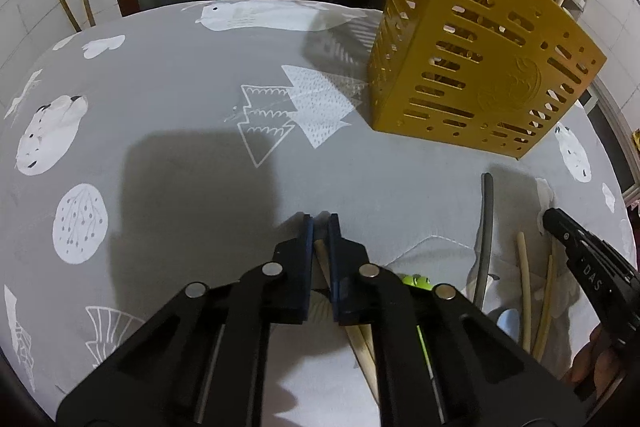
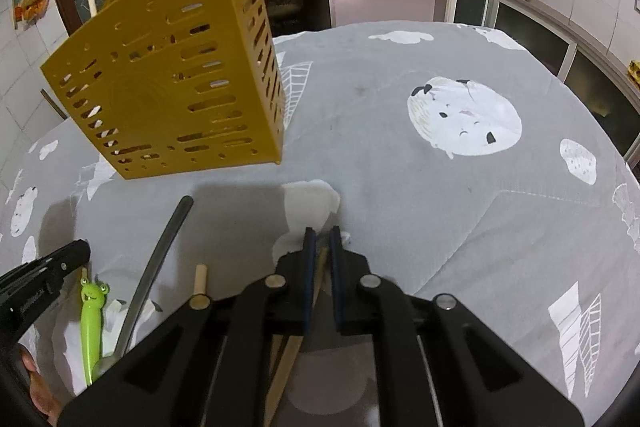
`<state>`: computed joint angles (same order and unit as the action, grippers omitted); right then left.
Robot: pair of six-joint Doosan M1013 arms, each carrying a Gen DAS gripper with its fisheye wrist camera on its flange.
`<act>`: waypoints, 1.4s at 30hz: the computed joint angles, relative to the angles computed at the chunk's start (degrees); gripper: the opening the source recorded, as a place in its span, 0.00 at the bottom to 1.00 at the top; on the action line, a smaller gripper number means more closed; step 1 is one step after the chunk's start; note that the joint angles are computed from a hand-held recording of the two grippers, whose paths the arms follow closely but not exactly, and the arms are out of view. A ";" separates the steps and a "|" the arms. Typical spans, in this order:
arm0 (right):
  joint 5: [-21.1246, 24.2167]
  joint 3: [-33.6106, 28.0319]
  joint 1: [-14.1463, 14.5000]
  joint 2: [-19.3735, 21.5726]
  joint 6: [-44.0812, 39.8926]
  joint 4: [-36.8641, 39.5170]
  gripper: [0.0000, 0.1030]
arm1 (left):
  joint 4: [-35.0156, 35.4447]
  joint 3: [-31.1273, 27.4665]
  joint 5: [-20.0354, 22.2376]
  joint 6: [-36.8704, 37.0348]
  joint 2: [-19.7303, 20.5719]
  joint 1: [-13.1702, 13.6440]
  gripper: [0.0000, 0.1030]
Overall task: Organize utensils
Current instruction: 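Lift the chopsticks with both tools and carry them over the yellow holder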
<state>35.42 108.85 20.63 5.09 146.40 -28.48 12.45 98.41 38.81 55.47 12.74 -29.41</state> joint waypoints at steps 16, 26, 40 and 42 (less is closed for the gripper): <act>-3.37 1.16 0.54 -3.50 6.67 -7.11 0.05 | 4.44 1.24 -3.44 -1.76 -3.16 -0.58 0.05; -3.83 3.39 4.21 -8.52 21.45 -27.75 0.05 | 20.37 3.91 -7.49 -12.37 -9.21 -3.59 0.05; -5.88 7.38 6.65 -13.68 38.12 -46.97 0.05 | 40.93 7.95 -10.64 -27.03 -15.41 -7.82 0.05; -5.54 7.68 7.03 -13.98 39.92 -49.61 0.04 | 43.39 8.43 -11.08 -28.87 -15.82 -8.20 0.05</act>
<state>29.88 116.53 27.66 -8.89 186.32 -78.09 55.83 106.84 27.72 26.60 -3.08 -37.61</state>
